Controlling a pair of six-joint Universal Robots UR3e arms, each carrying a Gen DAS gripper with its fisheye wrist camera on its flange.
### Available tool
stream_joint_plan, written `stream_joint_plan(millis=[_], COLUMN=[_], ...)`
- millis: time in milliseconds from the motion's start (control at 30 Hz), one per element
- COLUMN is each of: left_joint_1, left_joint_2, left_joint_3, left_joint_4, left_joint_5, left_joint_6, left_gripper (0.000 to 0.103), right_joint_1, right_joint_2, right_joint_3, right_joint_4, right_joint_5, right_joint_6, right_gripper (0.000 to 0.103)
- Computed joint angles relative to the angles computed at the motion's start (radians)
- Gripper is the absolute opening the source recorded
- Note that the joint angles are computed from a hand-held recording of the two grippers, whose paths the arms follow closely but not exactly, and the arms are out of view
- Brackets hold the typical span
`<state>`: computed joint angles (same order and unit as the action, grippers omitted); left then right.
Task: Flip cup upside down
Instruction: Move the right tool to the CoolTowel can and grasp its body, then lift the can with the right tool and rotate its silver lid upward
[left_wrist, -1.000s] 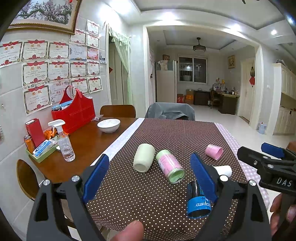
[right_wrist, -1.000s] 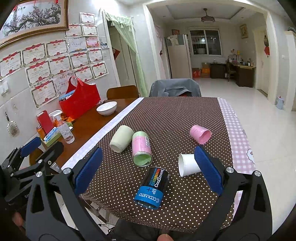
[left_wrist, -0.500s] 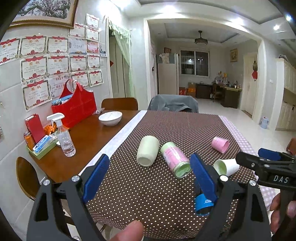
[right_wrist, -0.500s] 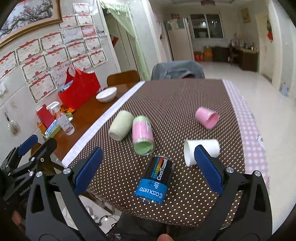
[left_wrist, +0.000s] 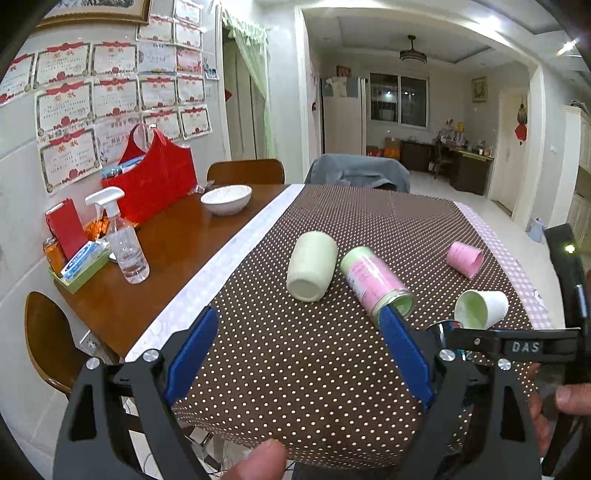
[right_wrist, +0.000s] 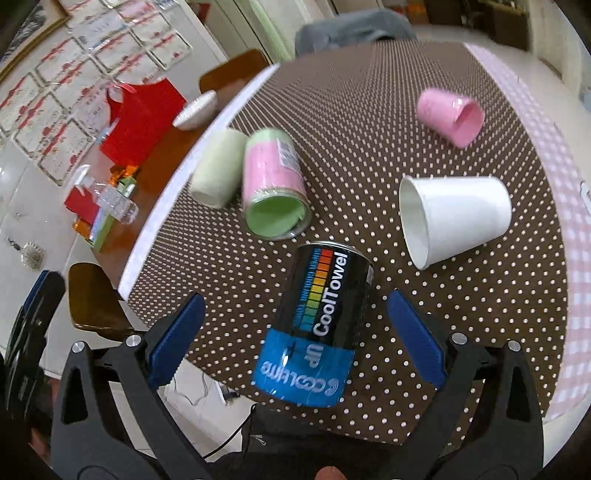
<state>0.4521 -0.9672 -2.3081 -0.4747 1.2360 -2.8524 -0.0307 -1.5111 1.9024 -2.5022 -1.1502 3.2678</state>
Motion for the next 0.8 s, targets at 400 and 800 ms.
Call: stream_joint_plan(millis=[400, 800], left_joint_1=[-0.023, -0.064], left_joint_2=[-0.138, -0.235], left_joint_3=[-0.004, 0.001], left_joint_4=[0.090, 0.159], left_joint_5=[0.036, 0.080], left_joint_6=[-0.003, -0.020], left_gripper=[0.088, 0.088], right_joint_1=[0.049, 0.093], right_joint_2=[0.152, 0.288], right_joint_3=[-0.158, -0.323], right_joint_4=[0.100, 0.208], right_joint_5=[-0.093, -0.130], right_joint_6=[0.016, 0.019], right_gripper=[0.097, 0.082])
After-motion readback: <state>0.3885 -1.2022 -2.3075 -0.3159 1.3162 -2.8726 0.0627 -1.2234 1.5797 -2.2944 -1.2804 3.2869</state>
